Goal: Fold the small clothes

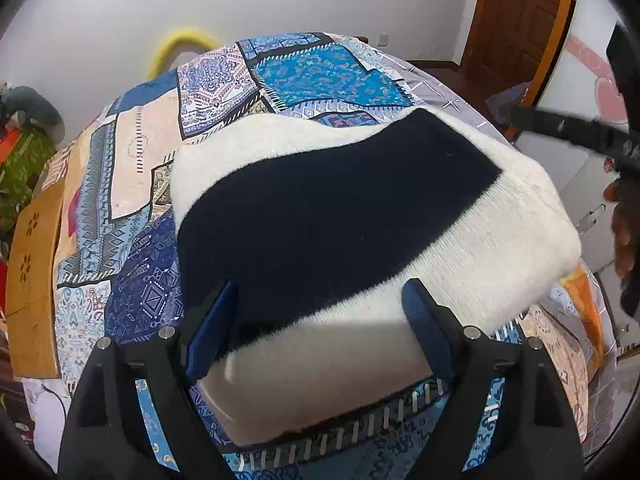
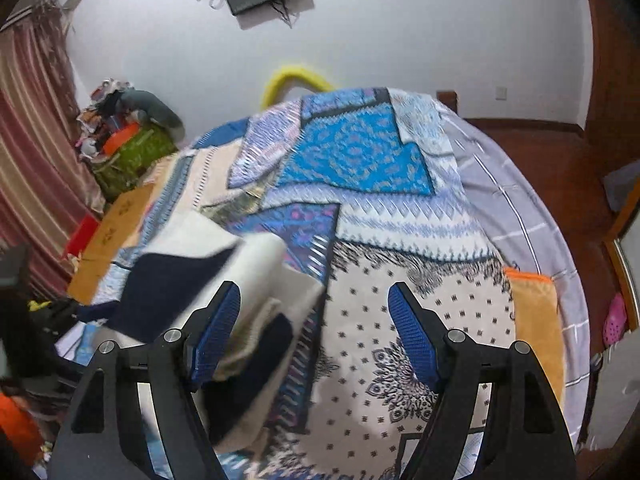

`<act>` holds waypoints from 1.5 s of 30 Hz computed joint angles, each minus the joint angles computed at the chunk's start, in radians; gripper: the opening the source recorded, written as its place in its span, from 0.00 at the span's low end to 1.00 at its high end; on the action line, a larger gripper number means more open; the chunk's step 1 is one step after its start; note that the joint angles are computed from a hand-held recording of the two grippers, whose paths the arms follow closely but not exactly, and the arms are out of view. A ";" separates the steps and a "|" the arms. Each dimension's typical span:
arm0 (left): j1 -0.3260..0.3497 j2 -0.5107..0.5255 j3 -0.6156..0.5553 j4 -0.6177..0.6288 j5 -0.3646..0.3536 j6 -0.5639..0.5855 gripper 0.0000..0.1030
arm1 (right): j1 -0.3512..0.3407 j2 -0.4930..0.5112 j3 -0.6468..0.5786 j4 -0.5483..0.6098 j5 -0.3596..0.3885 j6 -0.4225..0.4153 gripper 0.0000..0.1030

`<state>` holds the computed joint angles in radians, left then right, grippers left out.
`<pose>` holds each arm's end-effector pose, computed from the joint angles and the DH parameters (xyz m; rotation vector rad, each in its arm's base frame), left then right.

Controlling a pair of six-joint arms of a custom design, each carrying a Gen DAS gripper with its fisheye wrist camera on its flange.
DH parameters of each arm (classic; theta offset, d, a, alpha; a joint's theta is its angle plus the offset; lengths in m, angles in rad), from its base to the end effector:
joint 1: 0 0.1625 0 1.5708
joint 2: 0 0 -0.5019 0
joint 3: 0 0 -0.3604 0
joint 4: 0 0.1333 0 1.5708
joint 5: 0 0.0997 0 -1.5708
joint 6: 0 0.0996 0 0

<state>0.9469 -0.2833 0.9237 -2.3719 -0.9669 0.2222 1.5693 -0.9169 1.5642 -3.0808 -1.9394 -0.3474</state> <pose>-0.3614 -0.8271 0.0225 0.9916 2.3588 -0.3608 0.0963 -0.7284 0.3588 0.2146 -2.4497 1.0313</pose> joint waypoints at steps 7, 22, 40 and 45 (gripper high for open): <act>0.001 -0.041 0.023 -0.015 -0.025 -0.002 0.81 | 0.044 0.001 0.001 0.014 0.069 -0.038 0.71; 0.037 -0.002 -0.152 -0.019 -0.071 0.011 0.81 | 0.056 0.083 -0.062 0.136 0.106 -0.060 0.71; 0.096 -0.001 -0.149 0.169 -0.171 -0.119 0.89 | 0.059 0.089 0.020 0.087 -0.048 -0.157 0.72; 0.095 -0.055 -0.055 0.133 -0.180 -0.150 0.89 | 0.055 0.061 0.055 0.080 -0.052 -0.126 0.72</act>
